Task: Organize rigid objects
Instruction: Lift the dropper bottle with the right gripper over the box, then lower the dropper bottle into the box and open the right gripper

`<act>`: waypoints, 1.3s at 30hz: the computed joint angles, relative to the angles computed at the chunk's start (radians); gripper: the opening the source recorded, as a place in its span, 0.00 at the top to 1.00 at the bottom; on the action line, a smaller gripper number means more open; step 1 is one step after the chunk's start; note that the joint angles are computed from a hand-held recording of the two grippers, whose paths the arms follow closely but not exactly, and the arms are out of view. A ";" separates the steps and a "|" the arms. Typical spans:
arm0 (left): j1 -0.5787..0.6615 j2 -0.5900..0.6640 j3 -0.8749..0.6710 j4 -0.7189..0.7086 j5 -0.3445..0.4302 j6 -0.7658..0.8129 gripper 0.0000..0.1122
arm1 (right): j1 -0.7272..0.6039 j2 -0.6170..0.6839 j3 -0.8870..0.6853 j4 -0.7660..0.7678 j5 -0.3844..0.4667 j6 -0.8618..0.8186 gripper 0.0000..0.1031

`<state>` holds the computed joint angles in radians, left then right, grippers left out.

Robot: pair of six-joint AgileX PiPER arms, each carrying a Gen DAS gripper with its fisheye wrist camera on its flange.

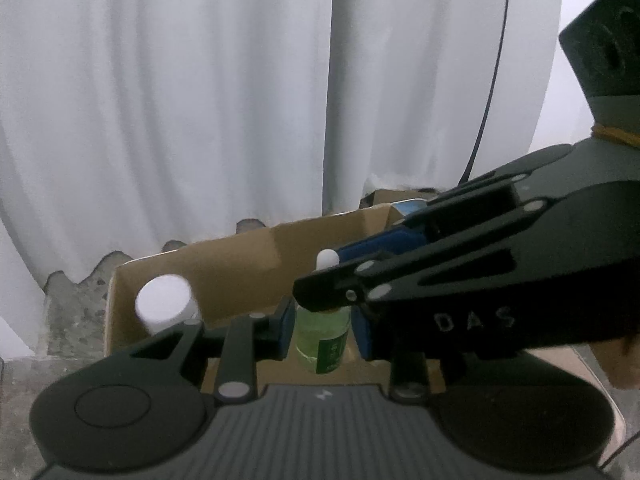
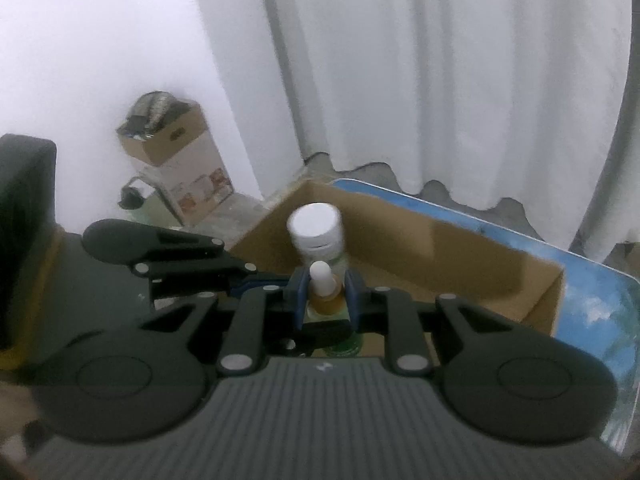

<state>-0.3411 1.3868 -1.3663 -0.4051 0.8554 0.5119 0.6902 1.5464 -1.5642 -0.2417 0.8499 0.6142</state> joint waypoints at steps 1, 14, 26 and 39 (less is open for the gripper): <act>-0.011 0.035 -0.027 0.009 -0.002 -0.011 0.72 | -0.032 0.013 -0.005 0.027 -0.006 -0.032 0.82; -0.049 0.395 -0.310 0.101 0.083 -0.116 0.72 | -0.262 0.246 -0.070 0.285 -0.058 -0.296 0.83; -0.051 0.393 -0.308 0.128 0.080 -0.093 0.48 | -0.258 0.295 -0.082 0.273 -0.069 -0.315 0.84; -0.060 0.324 -0.277 0.138 0.049 -0.114 0.26 | -0.238 0.214 -0.057 0.209 -0.042 -0.213 0.44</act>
<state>-0.4011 1.7111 -1.6430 -0.2670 0.9047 0.3978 0.4524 1.7608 -1.6214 -0.0332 0.8077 0.4009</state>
